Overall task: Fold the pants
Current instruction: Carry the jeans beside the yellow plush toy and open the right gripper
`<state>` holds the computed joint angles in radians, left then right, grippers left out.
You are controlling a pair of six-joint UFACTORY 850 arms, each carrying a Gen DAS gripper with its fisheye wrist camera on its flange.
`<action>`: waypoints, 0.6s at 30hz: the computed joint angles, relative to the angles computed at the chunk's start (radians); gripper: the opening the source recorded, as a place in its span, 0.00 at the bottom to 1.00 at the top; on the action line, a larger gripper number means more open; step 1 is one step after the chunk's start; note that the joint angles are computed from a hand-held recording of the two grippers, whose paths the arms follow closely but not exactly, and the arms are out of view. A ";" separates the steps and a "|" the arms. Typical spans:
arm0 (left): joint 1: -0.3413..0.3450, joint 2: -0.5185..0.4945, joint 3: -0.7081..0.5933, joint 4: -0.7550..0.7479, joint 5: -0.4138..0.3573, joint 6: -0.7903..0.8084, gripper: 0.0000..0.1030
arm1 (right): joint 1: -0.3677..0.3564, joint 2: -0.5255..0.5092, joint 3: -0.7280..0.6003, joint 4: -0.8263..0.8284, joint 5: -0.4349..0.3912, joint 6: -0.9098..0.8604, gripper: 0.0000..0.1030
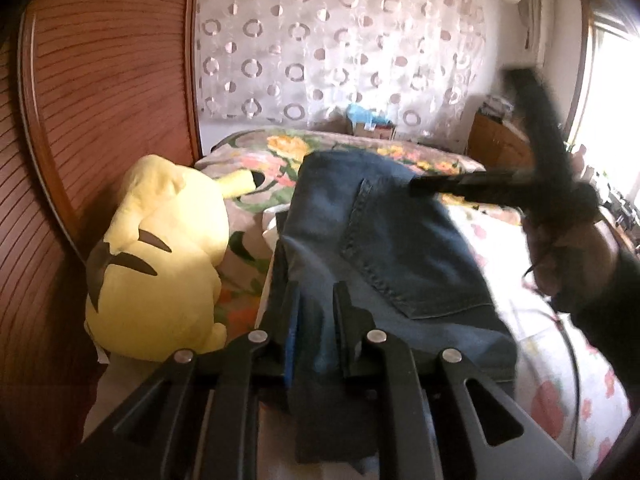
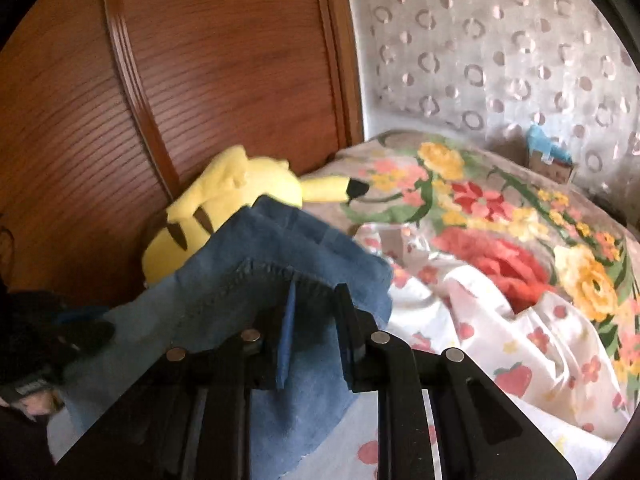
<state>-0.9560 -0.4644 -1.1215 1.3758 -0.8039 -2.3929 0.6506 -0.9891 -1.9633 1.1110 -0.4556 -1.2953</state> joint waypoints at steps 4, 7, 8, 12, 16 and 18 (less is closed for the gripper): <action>-0.020 -0.002 -0.018 0.010 -0.001 0.016 0.14 | 0.007 -0.050 -0.055 -0.153 0.017 0.165 0.18; -0.026 -0.023 -0.036 0.001 0.026 0.050 0.14 | 0.010 -0.066 -0.061 -0.182 0.034 0.193 0.18; -0.022 -0.033 -0.035 -0.011 0.045 0.053 0.14 | 0.009 -0.061 -0.049 -0.158 0.040 0.175 0.18; -0.020 -0.053 -0.022 -0.030 0.097 0.030 0.14 | 0.012 -0.053 -0.033 -0.158 0.058 0.183 0.18; -0.031 -0.058 -0.019 -0.017 0.090 0.009 0.14 | 0.016 -0.036 -0.008 -0.159 0.072 0.191 0.19; -0.035 -0.060 -0.023 -0.031 0.084 0.016 0.14 | 0.016 -0.014 0.022 -0.150 0.084 0.195 0.22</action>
